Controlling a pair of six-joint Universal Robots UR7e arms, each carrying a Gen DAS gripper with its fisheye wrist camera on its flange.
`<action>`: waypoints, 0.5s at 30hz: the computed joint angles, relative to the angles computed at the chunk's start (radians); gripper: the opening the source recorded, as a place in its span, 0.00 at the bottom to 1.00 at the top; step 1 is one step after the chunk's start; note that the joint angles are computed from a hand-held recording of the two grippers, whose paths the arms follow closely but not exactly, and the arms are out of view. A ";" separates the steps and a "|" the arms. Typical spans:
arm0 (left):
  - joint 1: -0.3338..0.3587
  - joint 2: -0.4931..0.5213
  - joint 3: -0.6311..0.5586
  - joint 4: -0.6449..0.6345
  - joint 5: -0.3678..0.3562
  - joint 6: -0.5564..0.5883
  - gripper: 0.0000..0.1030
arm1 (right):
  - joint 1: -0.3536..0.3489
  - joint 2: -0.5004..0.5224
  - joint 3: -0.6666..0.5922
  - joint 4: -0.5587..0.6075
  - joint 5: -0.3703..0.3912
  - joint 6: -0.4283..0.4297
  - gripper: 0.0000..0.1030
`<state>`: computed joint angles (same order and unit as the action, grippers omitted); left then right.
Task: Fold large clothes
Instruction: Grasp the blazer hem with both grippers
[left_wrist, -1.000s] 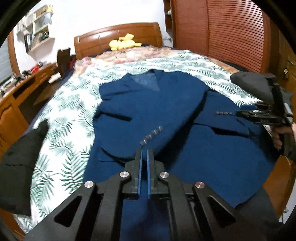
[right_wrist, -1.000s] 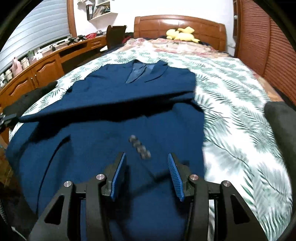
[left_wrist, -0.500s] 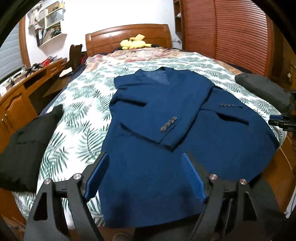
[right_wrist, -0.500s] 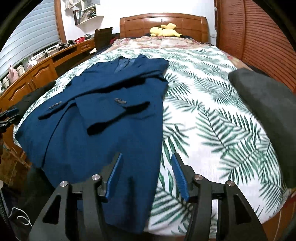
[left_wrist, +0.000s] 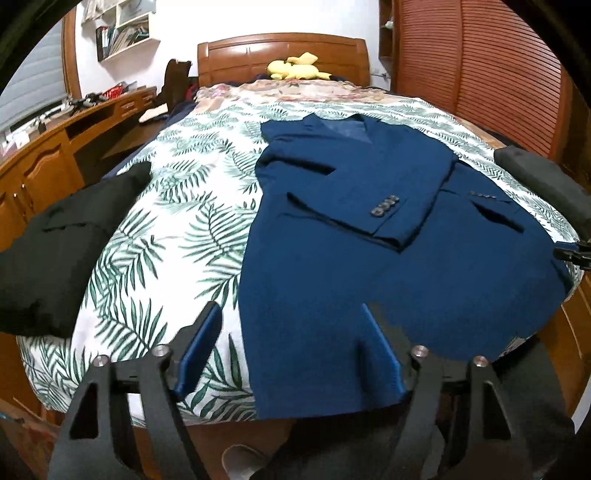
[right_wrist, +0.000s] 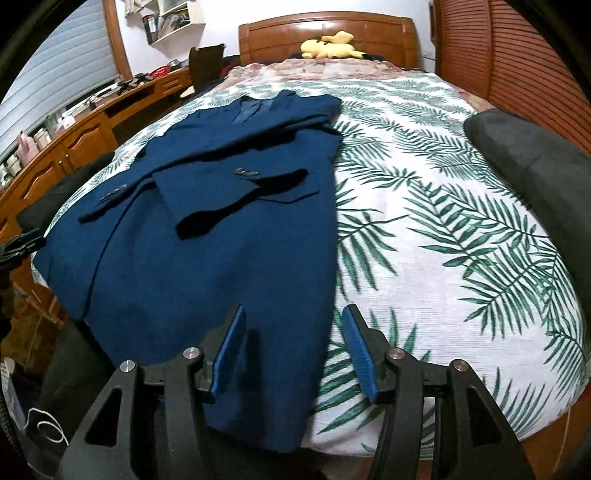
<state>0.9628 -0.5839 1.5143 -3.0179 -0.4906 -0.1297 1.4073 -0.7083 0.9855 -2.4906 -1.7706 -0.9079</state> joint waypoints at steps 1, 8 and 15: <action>0.003 -0.002 0.004 0.006 -0.002 -0.012 0.71 | 0.000 -0.002 0.003 0.006 0.003 -0.005 0.54; 0.018 -0.018 0.035 0.051 -0.014 -0.084 0.67 | -0.008 -0.015 0.028 0.018 0.047 -0.020 0.49; 0.017 -0.017 0.048 0.025 -0.021 -0.081 0.67 | -0.019 -0.022 0.043 0.001 0.019 0.001 0.49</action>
